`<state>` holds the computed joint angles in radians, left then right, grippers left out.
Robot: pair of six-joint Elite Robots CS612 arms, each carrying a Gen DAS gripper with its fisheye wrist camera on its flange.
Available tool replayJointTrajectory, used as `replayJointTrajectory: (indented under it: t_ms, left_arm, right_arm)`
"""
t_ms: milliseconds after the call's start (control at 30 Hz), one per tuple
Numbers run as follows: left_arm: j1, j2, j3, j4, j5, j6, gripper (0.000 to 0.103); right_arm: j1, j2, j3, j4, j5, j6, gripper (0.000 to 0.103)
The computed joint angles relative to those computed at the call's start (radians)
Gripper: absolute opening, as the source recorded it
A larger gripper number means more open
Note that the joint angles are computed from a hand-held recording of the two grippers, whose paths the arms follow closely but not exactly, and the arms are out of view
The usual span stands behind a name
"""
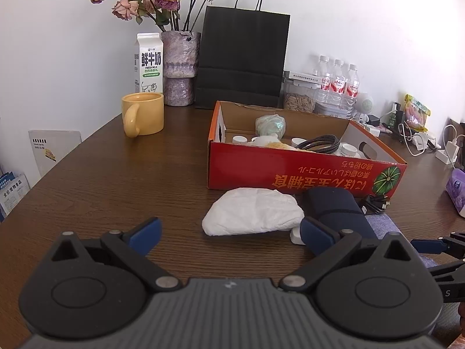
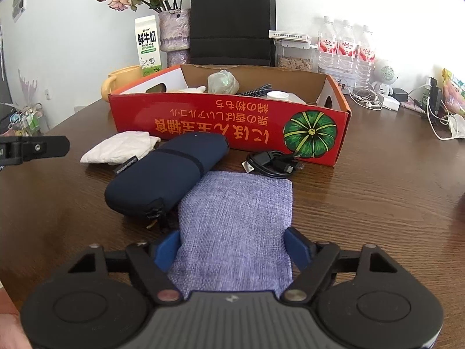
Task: Organize objects
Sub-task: 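Grasp the purple cloth with the right tool while the left tool grasps the navy pouch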
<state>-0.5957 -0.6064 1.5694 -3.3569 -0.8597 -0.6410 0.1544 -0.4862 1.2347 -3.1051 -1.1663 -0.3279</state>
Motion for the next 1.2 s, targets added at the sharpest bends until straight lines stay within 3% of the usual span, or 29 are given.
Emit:
replayJointTrajectory:
  t_ms: [167,433,867,1200]
  left_arm:
    - [-0.001,-0.002,0.000,0.003,-0.001,0.001,0.103]
    - [-0.003,0.003,-0.014,0.009,-0.010,0.017,0.103]
    - [-0.005,0.028,-0.090,0.058,-0.089,0.080,0.103]
    - [-0.003,0.063,-0.198,0.176,-0.175,0.124,0.103]
  right_arm:
    - [-0.012,-0.003,0.007,-0.011,0.042,0.031,0.039]
    - [-0.026,-0.005,0.024,-0.079,0.095,0.058,0.018]
    - [-0.052,0.006,0.034,-0.254,0.116,0.122,0.016]
    - [-0.065,0.050,-0.019,-0.318,0.116,0.173,0.016]
